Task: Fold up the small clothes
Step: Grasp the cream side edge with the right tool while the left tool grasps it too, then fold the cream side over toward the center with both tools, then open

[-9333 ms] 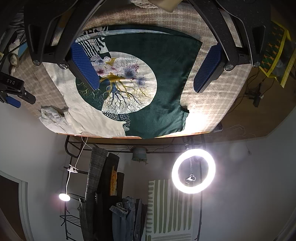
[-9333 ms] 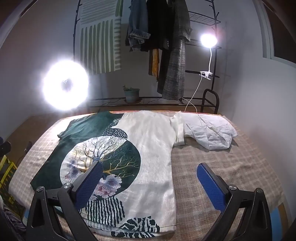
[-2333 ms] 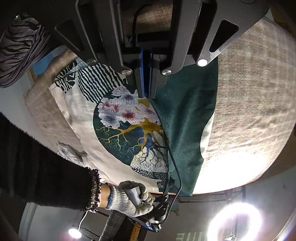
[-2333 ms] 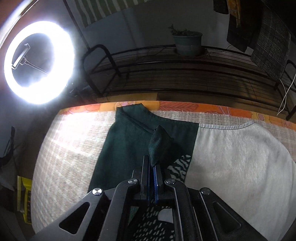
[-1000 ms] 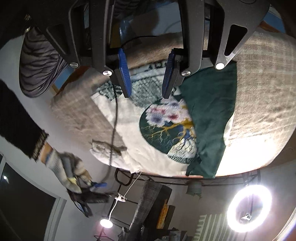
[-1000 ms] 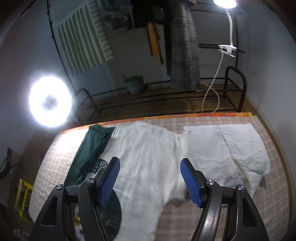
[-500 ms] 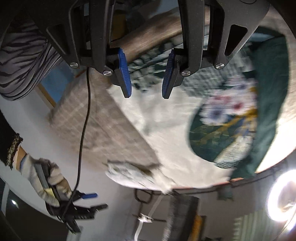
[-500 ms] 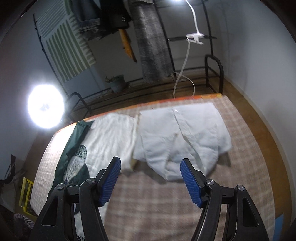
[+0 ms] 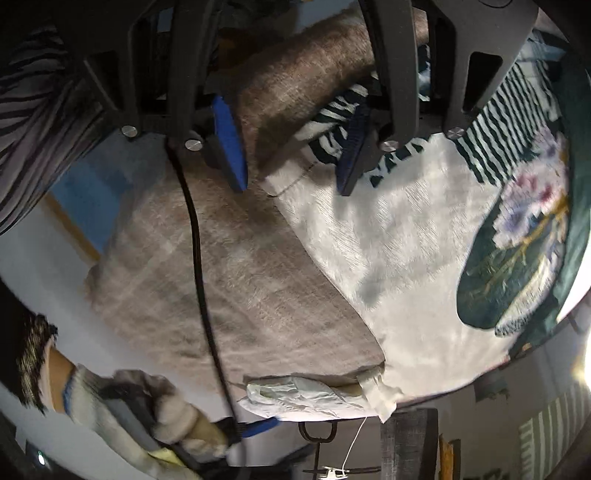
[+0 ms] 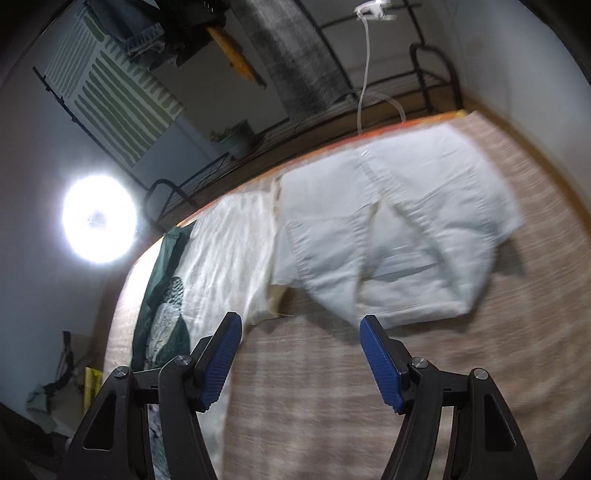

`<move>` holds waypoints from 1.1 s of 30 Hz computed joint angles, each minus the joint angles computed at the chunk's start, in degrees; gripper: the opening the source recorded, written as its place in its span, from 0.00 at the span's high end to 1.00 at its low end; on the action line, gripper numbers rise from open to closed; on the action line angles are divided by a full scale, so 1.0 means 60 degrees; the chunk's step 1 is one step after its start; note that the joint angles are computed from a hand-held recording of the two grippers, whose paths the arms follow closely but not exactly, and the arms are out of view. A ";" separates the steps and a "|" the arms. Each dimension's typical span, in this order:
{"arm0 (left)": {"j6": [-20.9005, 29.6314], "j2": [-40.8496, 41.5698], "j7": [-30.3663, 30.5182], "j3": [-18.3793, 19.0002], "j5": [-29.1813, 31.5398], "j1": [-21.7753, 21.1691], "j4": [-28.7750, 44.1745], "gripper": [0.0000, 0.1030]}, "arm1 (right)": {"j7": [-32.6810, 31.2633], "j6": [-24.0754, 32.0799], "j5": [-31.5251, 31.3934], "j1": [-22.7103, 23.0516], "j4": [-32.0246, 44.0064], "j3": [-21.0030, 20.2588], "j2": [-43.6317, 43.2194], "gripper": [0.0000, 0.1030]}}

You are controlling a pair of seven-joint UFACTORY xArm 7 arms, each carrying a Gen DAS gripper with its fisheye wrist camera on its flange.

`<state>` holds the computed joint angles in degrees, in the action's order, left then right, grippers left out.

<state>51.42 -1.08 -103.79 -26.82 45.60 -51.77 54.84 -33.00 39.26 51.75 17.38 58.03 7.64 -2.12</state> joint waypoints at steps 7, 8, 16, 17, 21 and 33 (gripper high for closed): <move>0.0031 -0.0565 -0.0296 0.0057 -0.0261 0.0161 -0.0500 0.98 | 0.1209 -0.0311 -0.0225 0.0406 0.1111 0.0647 0.1827 0.36; 0.0062 -0.0778 -0.0439 -0.0017 -0.0324 0.0207 -0.0640 0.98 | 0.1489 -0.0387 -0.0352 0.0426 0.1238 0.0725 0.2030 0.39; -0.0649 -0.1848 -0.1327 -0.0523 -0.0507 0.0905 -0.1486 0.99 | 0.3374 -0.1327 -0.1744 0.0661 0.1881 0.1244 0.3065 0.73; -0.0777 -0.1989 -0.1408 -0.0575 -0.0533 0.0986 -0.1591 0.99 | 0.3510 -0.1324 -0.1851 0.0648 0.1997 0.1287 0.3169 0.84; -0.0918 -0.2392 -0.1611 -0.0881 -0.0614 0.1268 -0.1806 0.99 | 0.4386 -0.1847 -0.3085 0.0983 0.2230 0.1270 0.3257 1.00; -0.1580 -0.4955 -0.2223 -0.1592 -0.2102 0.1821 -0.3373 0.99 | 0.6595 -0.1550 -0.7261 0.2401 0.3974 0.1014 0.3652 1.00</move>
<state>41.94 -30.81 -117.12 -36.37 32.98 -40.84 34.60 6.57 29.96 8.18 31.78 81.87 13.73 19.80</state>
